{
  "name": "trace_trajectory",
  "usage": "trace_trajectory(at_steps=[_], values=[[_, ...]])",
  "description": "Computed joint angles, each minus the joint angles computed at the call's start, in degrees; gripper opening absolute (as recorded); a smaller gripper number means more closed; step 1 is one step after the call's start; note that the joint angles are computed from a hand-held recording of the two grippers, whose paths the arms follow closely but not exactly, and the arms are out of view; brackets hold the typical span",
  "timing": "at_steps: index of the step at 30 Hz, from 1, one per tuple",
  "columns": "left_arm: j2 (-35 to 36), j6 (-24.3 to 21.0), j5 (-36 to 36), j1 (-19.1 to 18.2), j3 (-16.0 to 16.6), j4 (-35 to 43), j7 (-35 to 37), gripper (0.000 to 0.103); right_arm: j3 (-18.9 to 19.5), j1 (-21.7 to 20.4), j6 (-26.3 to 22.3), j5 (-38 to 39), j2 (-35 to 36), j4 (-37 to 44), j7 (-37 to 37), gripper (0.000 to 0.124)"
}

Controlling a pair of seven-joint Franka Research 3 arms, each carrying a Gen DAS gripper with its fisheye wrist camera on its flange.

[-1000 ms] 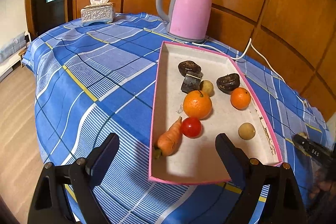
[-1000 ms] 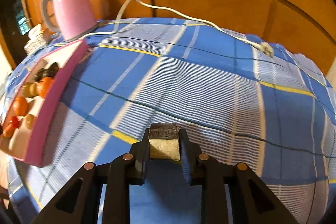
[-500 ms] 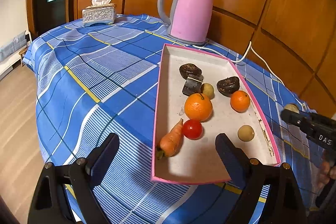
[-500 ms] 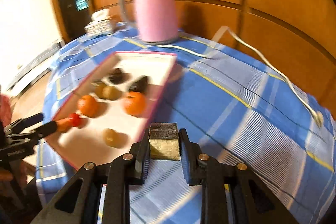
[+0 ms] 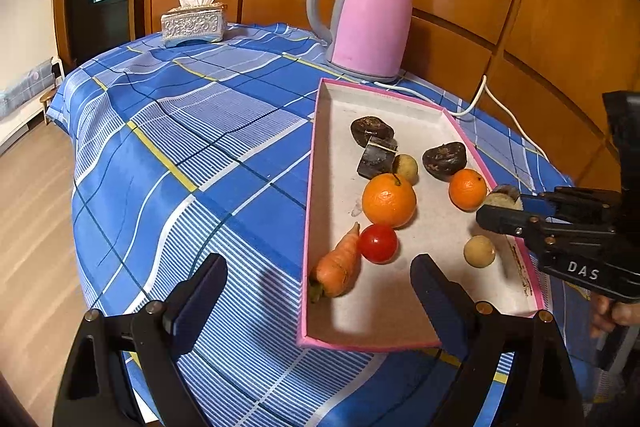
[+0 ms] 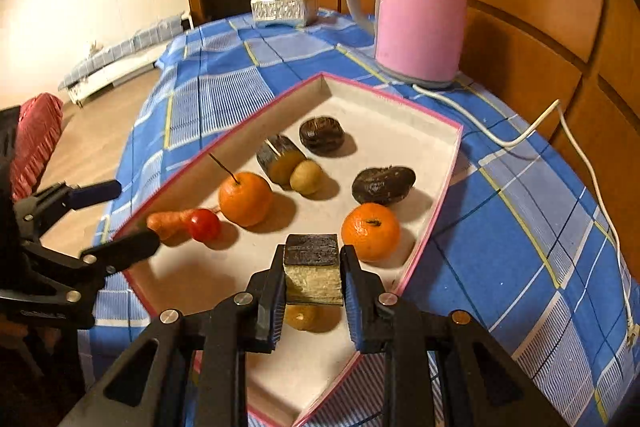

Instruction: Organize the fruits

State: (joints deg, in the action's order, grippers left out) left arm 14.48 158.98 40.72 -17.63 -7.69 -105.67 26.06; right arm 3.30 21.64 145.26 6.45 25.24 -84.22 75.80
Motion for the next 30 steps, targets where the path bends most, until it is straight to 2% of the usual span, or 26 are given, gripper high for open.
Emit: trace_trajectory(at_steps=[5, 18, 30], values=[[0.19, -0.66, 0.21, -0.22, -0.03, 0.33, 0.17, 0.093, -0.54, 0.18, -1.22, -0.69, 1.31, 1.10, 0.55, 0.035], [-0.25, -1.25, 0.53, -0.38, -0.02, 0.13, -0.55, 0.095, -0.04, -0.59, 1.87, 1.76, -0.08, -2.03, 2.95, 0.037], [-0.98, -1.92, 0.04, -0.02, -0.26, -0.37, -2.18, 0.097, -1.73, 1.06, 6.37, -1.55, -3.38, -7.20, 9.01, 0.037]])
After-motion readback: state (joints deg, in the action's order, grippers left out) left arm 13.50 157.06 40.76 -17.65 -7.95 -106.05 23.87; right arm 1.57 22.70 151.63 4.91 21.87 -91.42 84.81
